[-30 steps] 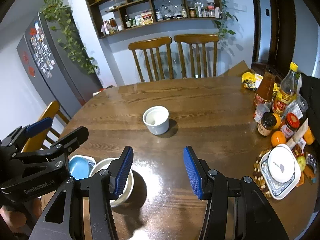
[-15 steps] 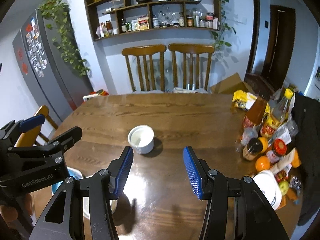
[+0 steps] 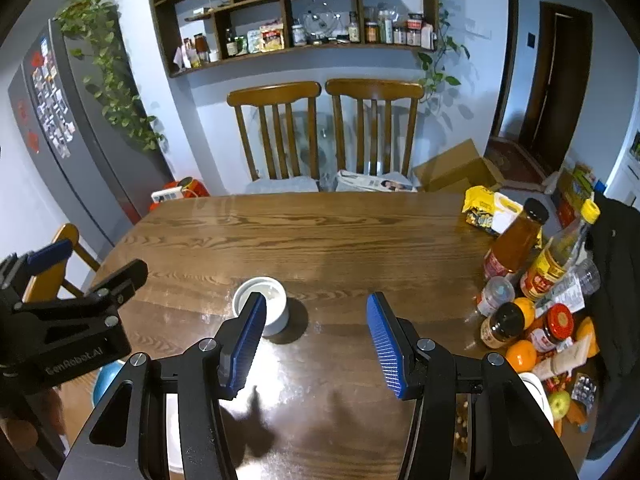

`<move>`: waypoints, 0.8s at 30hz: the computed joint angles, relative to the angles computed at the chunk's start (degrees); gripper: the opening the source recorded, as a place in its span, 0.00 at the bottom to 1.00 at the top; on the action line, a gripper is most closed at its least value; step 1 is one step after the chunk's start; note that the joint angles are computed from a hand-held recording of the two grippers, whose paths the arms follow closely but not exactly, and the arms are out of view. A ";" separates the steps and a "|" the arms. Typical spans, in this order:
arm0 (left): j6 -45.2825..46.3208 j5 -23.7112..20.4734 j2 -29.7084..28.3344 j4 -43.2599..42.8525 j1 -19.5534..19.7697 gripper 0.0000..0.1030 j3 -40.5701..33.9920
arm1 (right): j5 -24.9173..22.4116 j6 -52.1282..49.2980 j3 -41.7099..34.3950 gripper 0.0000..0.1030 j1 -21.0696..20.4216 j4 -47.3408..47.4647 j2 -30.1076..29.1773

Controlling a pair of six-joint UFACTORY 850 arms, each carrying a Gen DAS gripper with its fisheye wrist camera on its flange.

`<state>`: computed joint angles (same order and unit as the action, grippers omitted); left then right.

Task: Organize plates and bowls
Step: 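Move both grippers toward the small white ramekin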

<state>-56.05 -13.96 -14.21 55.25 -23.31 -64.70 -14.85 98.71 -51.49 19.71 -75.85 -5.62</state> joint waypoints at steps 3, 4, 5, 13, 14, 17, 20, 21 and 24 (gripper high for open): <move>2.54 -0.64 -2.05 -2.83 0.03 0.99 -1.57 | 1.23 -3.08 -1.59 0.52 -1.05 3.18 -2.06; 3.28 -0.99 -2.95 -3.57 0.09 0.99 -2.23 | 1.66 -4.55 -2.11 0.52 -1.39 4.74 -2.78; 3.49 -1.24 -3.48 -3.90 0.01 0.99 -2.64 | 2.20 -6.07 -2.62 0.52 -1.71 6.38 -3.49; 12.12 -1.76 -8.49 -14.55 1.30 0.99 -6.03 | 5.81 -22.14 -6.51 0.52 -3.36 22.67 -9.36; 12.74 -1.79 -8.89 -15.23 1.34 0.99 -6.18 | 6.24 -23.60 -6.75 0.52 -3.49 24.20 -9.88; 13.78 -2.43 -10.34 -15.80 1.27 0.99 -6.96 | 6.59 -29.57 -7.86 0.52 -3.68 30.24 -11.68; 15.91 -3.07 -11.72 -17.79 1.41 0.99 -7.90 | 6.55 -35.21 -8.97 0.52 -3.75 35.90 -13.51; 16.82 -3.33 -12.32 -18.84 1.52 0.99 -8.38 | 6.44 -37.92 -9.51 0.52 -3.85 38.53 -14.26; 19.27 -4.24 -14.02 -21.15 1.63 0.99 -9.67 | 6.36 -44.07 -10.64 0.52 -4.05 44.79 -16.00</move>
<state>-36.77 -18.21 -28.23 34.10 -21.68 -74.36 -8.49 54.64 -62.13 15.66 -31.07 -21.62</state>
